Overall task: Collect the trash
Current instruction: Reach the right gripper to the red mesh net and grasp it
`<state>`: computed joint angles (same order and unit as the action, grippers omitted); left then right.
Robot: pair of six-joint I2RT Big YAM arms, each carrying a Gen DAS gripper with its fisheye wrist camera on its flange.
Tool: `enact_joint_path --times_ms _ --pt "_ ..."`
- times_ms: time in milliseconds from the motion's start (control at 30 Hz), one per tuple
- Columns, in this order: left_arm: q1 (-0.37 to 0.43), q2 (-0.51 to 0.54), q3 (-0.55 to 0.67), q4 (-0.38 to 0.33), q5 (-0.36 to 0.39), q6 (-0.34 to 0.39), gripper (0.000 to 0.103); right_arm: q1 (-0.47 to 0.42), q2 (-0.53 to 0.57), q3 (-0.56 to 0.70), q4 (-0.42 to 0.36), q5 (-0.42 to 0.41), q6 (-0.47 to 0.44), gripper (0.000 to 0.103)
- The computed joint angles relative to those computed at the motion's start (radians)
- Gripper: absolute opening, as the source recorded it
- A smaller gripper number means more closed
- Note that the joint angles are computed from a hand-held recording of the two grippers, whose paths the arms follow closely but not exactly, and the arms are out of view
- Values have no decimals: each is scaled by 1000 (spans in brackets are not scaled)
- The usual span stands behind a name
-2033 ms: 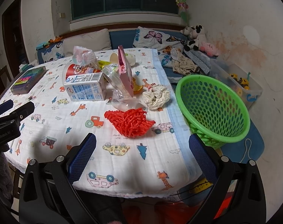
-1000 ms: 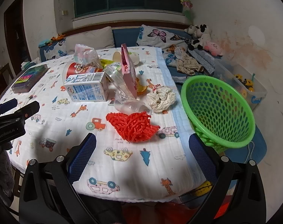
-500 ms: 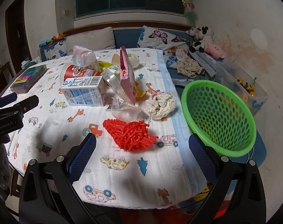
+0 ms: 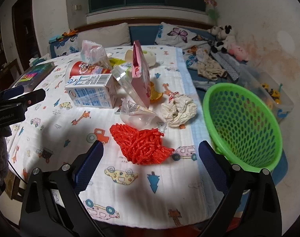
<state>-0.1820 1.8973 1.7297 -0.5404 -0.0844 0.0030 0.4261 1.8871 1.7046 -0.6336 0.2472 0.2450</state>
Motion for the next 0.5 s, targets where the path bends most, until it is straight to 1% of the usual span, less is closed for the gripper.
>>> enact_joint_path --times_ms 133,233,333,400,467,500 --pt "5 30 40 -26 11 20 96 -11 17 13 -2 -37 -11 92" --pt "9 51 67 -46 33 34 96 -19 38 29 -7 -70 -26 90" --pt "12 73 95 -68 51 52 96 -26 60 47 -20 -96 -34 84" --pt "12 90 118 -83 62 63 96 -29 70 54 -23 -116 -34 82" --pt "13 104 137 -90 85 73 96 -32 79 61 -26 -133 -40 76" --pt "13 112 149 -94 91 78 96 -32 82 63 -24 -145 -47 75"
